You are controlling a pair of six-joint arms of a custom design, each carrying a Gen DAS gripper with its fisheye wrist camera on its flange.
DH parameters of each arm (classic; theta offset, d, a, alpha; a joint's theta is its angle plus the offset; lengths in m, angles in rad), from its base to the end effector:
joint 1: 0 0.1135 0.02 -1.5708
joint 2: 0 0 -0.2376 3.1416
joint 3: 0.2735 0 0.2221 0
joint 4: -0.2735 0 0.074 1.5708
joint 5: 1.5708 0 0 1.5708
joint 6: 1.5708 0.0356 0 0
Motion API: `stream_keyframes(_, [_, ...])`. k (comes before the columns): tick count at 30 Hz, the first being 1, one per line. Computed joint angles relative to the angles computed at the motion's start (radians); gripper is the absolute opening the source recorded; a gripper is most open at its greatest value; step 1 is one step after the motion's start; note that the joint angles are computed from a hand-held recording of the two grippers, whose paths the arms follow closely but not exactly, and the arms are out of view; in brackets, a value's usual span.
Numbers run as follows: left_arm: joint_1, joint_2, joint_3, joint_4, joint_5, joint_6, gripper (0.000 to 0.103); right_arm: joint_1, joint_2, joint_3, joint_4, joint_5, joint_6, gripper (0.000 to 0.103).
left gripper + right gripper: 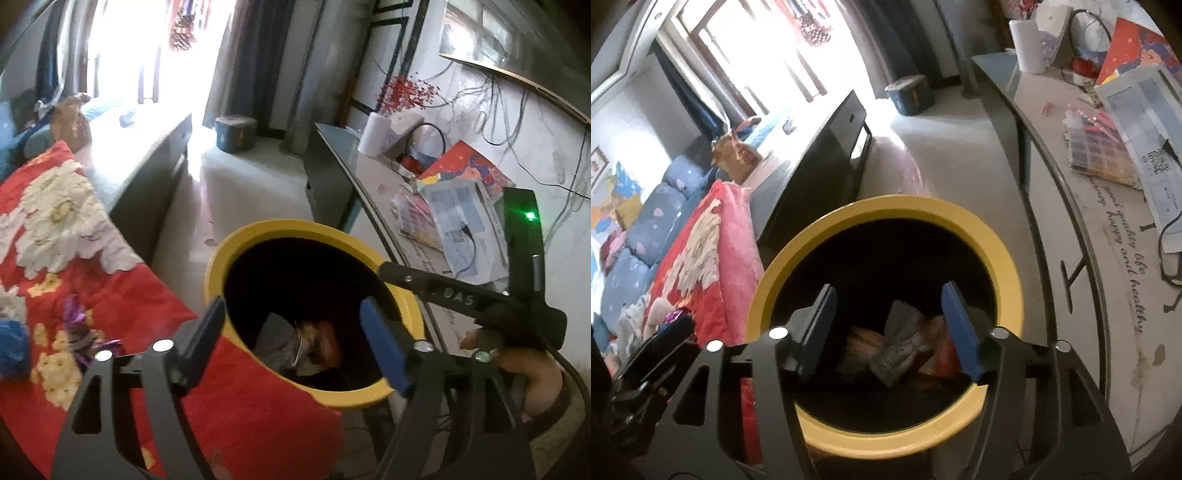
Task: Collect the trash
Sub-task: 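Open the left tool to drop the chocolate bar while the right tool drops the red can, then move both open tools back over the remaining trash on the bedspread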
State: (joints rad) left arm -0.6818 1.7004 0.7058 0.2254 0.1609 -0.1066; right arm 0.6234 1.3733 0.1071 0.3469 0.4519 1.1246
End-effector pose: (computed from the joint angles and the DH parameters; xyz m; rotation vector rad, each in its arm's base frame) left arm 0.2262 -0.1909 0.1266 0.7593 2.2779 -0.5692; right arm 0.1382 0.0802 0.0762 0.7683 2.2569 0.2651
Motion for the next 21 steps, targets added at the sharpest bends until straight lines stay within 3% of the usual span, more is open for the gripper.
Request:
stream_keyframes(10, [0.088,-0.166,-0.105,0.007,-0.037,-0.023,0.090,0.152,-0.076,0.095,-0.149,0.146,0.008,0.059])
stream_keyframes(21, [0.241,-0.325,-0.200,-0.011,-0.014,-0.007,0.090,0.316,0.054,0.287,-0.205,0.221,-0.078,0.061])
